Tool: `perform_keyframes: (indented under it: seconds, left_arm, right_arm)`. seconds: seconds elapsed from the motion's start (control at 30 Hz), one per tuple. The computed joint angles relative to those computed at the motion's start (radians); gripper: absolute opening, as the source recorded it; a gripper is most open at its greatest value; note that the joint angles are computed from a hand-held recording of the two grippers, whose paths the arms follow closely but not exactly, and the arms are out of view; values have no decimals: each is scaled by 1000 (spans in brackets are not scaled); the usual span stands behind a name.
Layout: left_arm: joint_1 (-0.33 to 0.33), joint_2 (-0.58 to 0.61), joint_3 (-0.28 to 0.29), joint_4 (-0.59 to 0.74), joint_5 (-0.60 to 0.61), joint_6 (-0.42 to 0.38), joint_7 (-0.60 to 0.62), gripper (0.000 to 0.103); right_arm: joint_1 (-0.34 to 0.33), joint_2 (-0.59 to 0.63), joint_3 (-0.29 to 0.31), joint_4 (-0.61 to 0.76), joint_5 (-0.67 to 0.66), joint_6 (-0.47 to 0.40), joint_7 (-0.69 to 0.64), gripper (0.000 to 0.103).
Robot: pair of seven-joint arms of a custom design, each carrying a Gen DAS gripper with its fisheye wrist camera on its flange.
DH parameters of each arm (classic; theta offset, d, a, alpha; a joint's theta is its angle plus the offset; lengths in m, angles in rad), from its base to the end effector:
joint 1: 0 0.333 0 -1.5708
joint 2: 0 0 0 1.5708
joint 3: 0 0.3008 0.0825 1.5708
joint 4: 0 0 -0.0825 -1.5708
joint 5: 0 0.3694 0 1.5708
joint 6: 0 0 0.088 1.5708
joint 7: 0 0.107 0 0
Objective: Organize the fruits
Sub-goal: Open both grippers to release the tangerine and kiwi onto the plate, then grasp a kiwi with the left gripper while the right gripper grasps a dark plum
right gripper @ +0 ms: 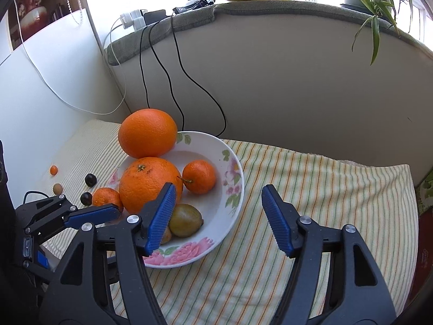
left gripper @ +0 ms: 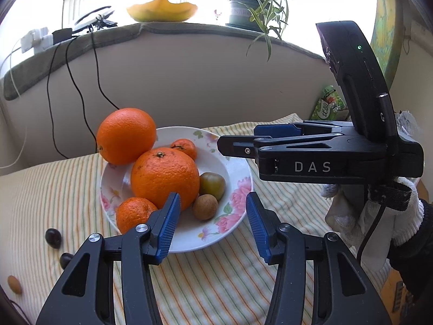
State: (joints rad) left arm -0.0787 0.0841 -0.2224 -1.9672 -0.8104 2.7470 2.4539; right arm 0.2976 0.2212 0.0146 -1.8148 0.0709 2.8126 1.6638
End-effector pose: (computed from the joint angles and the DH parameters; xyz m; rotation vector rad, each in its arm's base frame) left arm 0.5857 -0.1479 0.4921 -1.3069 2.2735 -1.1232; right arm 0.6212 0.1960 0.5016 -1.8429 1.5697 -0.4908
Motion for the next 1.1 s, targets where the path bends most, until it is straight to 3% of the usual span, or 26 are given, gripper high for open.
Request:
perform_keyframes:
  seconds: [0.27,0.63,1.1]
  left_arm:
    - [-7,-67,26,-50,-69,4,58,49]
    - [-32,-169,110,-136,-150,12,135,49]
    - [-1,-258,232,-243,-148,36,146,49]
  right_arm:
    - [29,-34,-12,-20,-75,-5,70,69]
    - [59,-99,17,-53,-176,-7,149,70]
    - [105,-103,71,-41,-171,-3,137,75]
